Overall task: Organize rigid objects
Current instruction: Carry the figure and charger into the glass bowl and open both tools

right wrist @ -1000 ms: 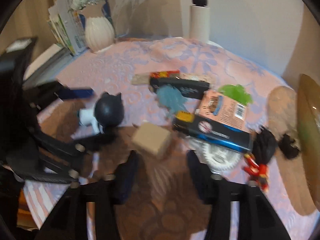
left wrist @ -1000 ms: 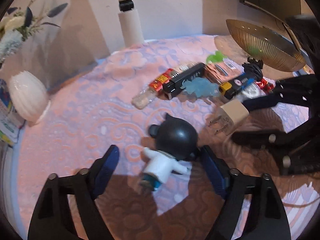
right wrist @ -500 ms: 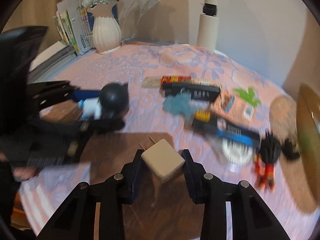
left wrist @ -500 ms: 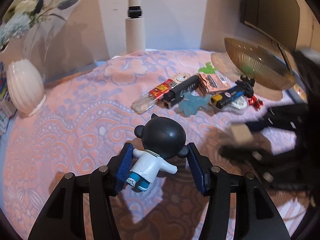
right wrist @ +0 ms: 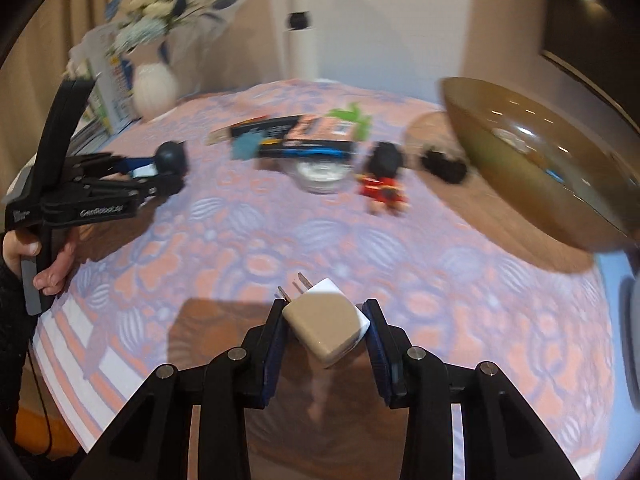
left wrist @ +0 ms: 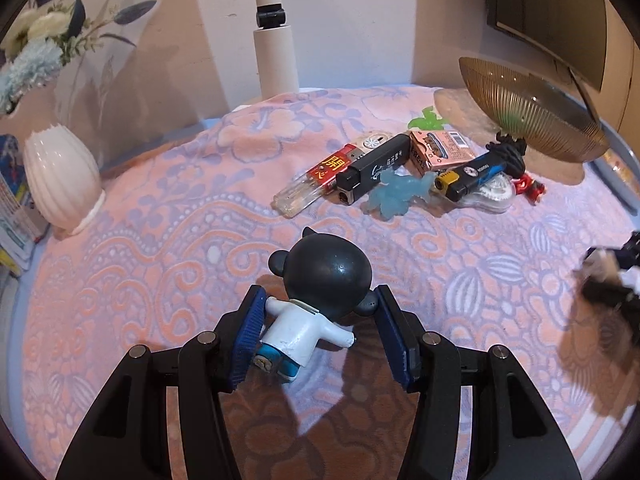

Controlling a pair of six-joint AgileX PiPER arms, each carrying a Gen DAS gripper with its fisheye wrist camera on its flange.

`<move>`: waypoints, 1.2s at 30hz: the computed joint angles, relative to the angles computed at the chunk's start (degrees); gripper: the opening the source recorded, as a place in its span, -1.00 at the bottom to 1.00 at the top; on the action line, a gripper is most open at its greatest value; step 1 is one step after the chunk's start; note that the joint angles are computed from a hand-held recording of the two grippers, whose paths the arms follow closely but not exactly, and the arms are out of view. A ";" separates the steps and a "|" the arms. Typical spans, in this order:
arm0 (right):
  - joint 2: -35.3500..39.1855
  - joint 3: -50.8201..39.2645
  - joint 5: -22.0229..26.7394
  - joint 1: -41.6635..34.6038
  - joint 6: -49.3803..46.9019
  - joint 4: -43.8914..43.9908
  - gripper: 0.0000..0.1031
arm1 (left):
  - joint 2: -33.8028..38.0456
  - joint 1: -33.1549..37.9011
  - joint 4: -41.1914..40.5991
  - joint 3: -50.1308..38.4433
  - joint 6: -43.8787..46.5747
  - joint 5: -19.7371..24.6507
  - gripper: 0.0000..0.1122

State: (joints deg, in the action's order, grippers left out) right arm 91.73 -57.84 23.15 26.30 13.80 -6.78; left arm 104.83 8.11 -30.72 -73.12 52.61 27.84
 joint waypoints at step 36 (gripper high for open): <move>-3.67 -8.84 3.79 -30.36 -15.53 20.62 0.72 | -1.74 -24.44 8.79 -16.08 -29.30 3.09 0.35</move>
State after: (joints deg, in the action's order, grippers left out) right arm 88.06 -66.68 26.95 -4.06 -1.73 13.84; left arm 103.08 -16.34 -21.93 -89.20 23.31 30.93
